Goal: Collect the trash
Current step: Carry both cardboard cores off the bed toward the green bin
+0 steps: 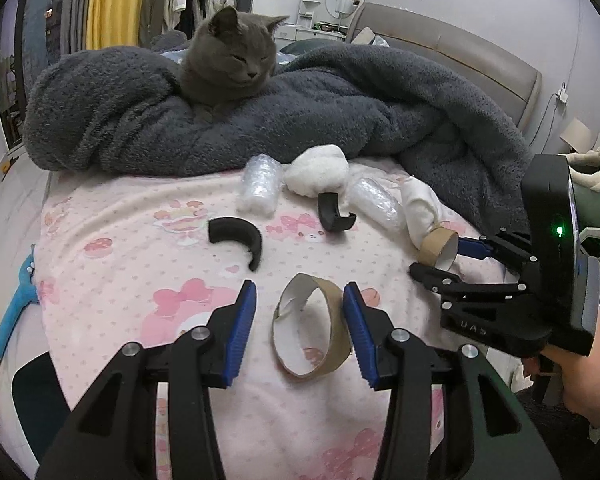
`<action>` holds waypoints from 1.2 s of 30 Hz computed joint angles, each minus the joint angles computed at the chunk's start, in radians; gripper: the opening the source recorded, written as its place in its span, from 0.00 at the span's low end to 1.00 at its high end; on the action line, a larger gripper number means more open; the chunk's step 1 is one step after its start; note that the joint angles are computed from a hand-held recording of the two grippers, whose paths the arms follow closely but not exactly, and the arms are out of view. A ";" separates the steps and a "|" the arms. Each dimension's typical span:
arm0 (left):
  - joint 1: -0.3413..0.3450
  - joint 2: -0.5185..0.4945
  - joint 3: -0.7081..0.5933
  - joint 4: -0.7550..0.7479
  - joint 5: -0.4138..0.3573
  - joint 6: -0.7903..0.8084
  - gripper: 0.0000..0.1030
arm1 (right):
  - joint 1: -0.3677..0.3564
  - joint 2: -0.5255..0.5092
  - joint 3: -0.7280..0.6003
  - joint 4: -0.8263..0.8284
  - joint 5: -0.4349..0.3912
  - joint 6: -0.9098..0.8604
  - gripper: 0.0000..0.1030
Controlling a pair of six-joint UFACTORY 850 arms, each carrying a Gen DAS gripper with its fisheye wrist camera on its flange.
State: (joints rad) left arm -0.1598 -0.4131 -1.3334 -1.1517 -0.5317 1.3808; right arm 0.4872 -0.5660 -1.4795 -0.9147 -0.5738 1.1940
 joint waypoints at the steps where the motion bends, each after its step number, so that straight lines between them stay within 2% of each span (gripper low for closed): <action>1: 0.003 0.002 0.002 -0.005 -0.001 0.006 0.47 | 0.001 0.004 0.000 0.004 -0.004 -0.002 0.47; 7: 0.030 0.015 0.007 -0.025 -0.006 0.022 0.38 | 0.022 0.034 0.001 0.004 -0.021 0.019 0.47; 13: 0.059 0.021 0.013 -0.023 -0.026 0.027 0.38 | 0.046 0.061 -0.016 -0.075 -0.005 0.088 0.47; 21: 0.103 0.003 0.002 0.004 -0.073 -0.004 0.35 | 0.065 0.014 -0.105 -0.023 0.040 0.026 0.47; 22: 0.107 0.002 0.001 0.002 -0.083 -0.004 0.35 | 0.065 0.015 -0.106 -0.017 0.050 0.029 0.47; 26: 0.112 0.006 0.007 -0.047 -0.138 0.031 0.63 | 0.066 0.013 -0.111 -0.019 0.059 0.048 0.47; 28: 0.103 0.005 0.005 -0.066 -0.168 0.042 0.67 | 0.064 0.018 -0.105 -0.032 0.057 0.067 0.47; 33: 0.046 -0.002 0.000 -0.044 -0.110 0.033 0.70 | 0.044 0.050 -0.059 -0.072 0.065 0.142 0.47; 36: 0.008 -0.020 -0.011 0.011 -0.057 0.001 0.63 | 0.031 0.066 -0.032 -0.079 0.080 0.165 0.47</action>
